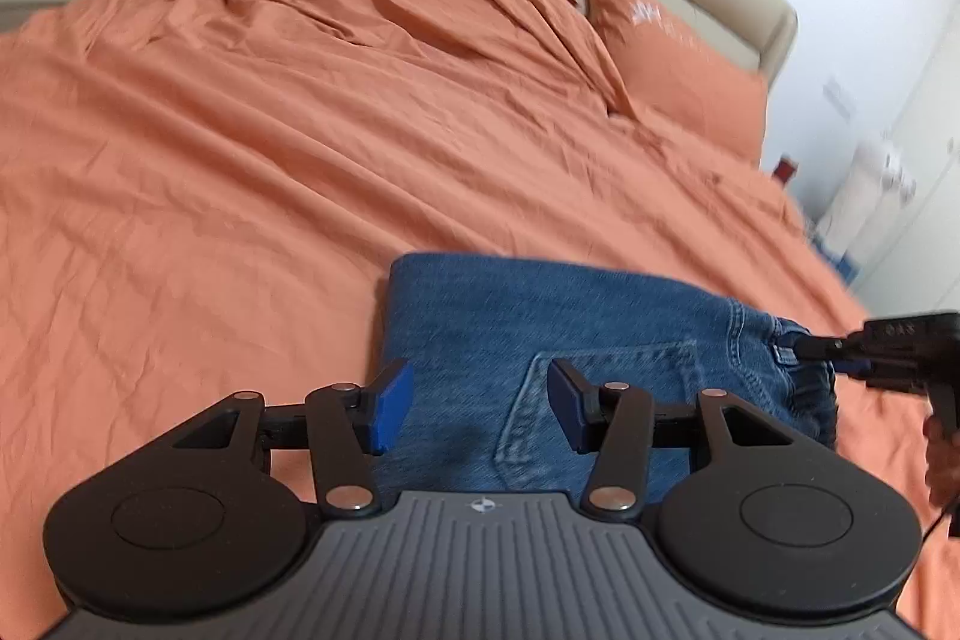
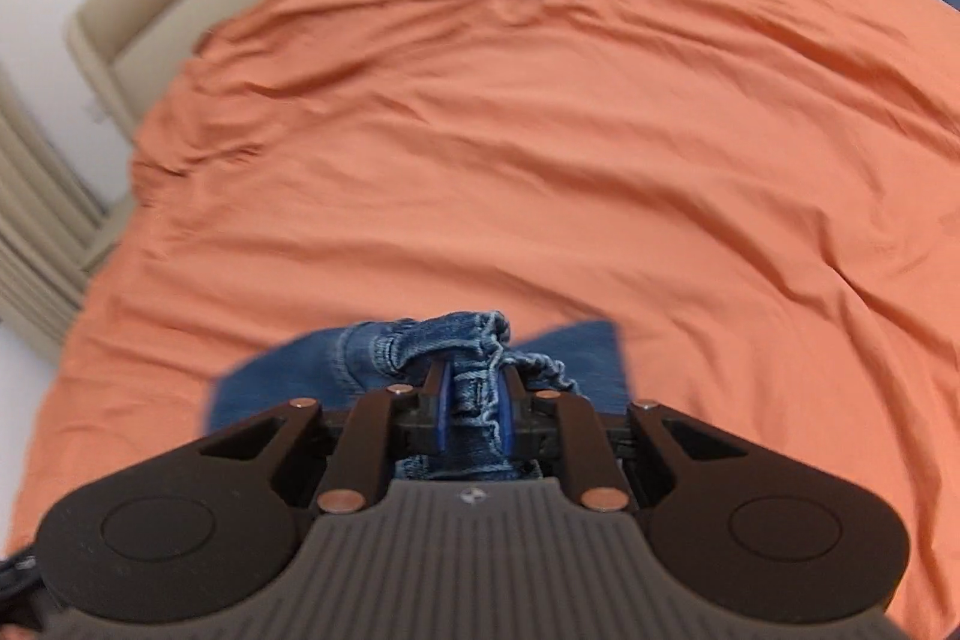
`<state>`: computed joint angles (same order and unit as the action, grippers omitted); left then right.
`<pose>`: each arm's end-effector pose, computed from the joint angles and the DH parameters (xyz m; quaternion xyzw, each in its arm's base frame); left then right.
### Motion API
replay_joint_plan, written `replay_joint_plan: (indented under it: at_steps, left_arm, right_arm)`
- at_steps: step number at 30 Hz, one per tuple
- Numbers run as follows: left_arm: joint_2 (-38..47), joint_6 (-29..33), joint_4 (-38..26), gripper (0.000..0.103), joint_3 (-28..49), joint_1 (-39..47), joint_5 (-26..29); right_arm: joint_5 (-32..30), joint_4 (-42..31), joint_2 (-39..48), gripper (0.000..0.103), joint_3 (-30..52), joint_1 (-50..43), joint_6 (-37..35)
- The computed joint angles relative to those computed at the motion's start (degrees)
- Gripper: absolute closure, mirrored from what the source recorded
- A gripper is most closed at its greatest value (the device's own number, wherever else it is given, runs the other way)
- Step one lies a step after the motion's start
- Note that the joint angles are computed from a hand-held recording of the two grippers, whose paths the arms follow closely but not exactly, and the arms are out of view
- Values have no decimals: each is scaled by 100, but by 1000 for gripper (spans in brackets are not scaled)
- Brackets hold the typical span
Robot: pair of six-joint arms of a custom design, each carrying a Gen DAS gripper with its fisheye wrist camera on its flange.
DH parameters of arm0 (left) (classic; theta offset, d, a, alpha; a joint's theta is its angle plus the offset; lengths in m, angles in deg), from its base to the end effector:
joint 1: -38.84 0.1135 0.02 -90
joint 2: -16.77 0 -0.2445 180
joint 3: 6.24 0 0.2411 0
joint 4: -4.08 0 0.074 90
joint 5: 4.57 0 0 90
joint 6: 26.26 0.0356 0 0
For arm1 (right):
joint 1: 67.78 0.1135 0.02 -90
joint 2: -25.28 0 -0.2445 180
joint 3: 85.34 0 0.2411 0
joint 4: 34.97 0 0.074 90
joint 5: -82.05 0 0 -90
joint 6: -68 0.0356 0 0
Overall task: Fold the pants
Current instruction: 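Carry the waistband with the right gripper over onto the folded legs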
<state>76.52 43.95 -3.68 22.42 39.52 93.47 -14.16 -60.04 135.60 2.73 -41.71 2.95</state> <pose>0.1884 -0.0027 0.1317 -0.1301 0.8909 -0.1338 0.4142 0.3596 0.1802 0.1711 -0.0288 0.9298 0.2020 0.3062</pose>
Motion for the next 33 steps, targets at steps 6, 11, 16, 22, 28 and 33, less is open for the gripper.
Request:
replay_joint_plan:
  at_steps: [6,11,16,22,28,33]
  left_arm:
    - [1070,76,374,44,249,-324,-379]
    - [1432,55,432,44,365,-415,-602]
    - [281,180,-431,44,214,-608,-767]
    - [-1344,580,-2414,42,443,-1142,-890]
    - [-2297,1042,-4571,39,889,-2146,-1701]
    - [-2275,228,-5087,36,591,-3854,-2501]
  right_arm:
    - [16,486,829,96,58,-266,-146]
    - [46,982,1111,85,-77,-272,-123]
    - [183,1709,-174,79,-1510,-343,100]
    - [607,2895,-2058,79,-3966,54,482]
    - [504,3216,-2604,73,-4701,247,510]
    - [650,3563,-2275,73,-4678,380,387]
